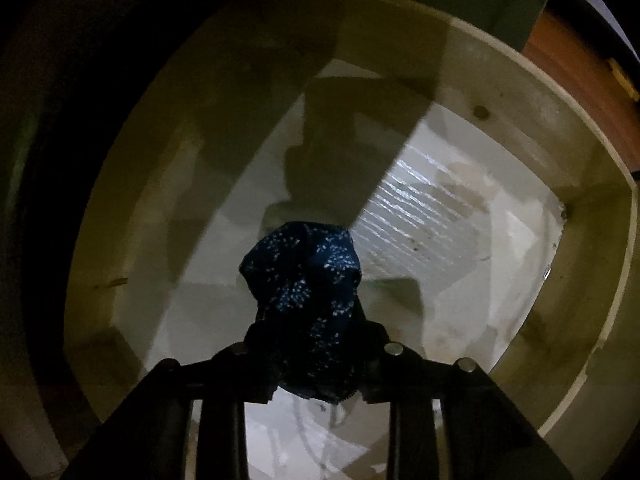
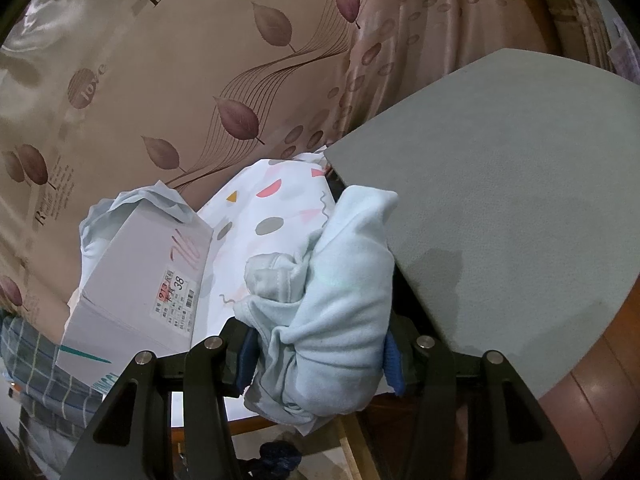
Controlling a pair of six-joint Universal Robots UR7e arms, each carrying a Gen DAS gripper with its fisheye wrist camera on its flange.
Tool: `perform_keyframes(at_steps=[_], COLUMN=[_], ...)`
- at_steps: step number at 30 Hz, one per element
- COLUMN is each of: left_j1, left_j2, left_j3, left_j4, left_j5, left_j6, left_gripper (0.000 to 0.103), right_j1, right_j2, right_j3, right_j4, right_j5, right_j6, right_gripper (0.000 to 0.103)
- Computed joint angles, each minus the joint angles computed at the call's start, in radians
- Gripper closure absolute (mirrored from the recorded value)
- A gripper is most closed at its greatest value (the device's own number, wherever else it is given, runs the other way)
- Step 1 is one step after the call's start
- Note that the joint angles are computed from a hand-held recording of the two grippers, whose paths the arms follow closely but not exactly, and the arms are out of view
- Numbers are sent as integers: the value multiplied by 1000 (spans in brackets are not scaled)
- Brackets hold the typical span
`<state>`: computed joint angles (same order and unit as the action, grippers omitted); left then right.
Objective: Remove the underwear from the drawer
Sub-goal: 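Lift the navy floral cloth out of the drawer with the left tool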
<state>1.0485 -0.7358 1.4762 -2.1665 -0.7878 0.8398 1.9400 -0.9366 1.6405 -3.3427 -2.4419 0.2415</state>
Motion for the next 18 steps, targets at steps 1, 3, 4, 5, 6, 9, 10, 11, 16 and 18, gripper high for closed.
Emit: perform_keyframes(at_steps=[1, 3, 4, 5, 6, 9, 10, 11, 16, 18], left_j1=[-6, -34, -38, -44, -49, -62, -66, -71, -88, -92], left_j2=[-12, -40, -48, -56, -66, -92, -102, -113, -184, -198], left_j3=[15, 56, 63, 72, 80, 116, 124, 132, 182, 174], left_j4=[-10, -18, -24, -32, -38, -94, -95, -104, -136, -113], left_j5=[1, 3, 3, 3, 3, 13, 8, 2, -28, -45], left_j6=[9, 0, 6, 7, 10, 51, 52, 53, 25, -14], left_gripper=[75, 75, 75, 75, 75, 75, 75, 75, 75, 75], right_j1=[1, 0, 0, -1, -2, -3, -3, -1, 0, 0], right_j2=[1, 4, 6, 7, 7, 6, 8, 11, 11, 11], right_j3=[-2, -5, -7, -7, -7, -6, -9, -12, -11, -10], right_j4=[-1, -5, -9, -11, -10, -12, -13, -17, -19, -22], right_j5=[-4, -8, -8, -9, -8, -11, -17, -23, -26, -27], right_j6=[-2, -9, -9, -9, -8, -7, -12, -19, -26, -27], right_gripper=[56, 56, 56, 56, 56, 56, 56, 56, 56, 56])
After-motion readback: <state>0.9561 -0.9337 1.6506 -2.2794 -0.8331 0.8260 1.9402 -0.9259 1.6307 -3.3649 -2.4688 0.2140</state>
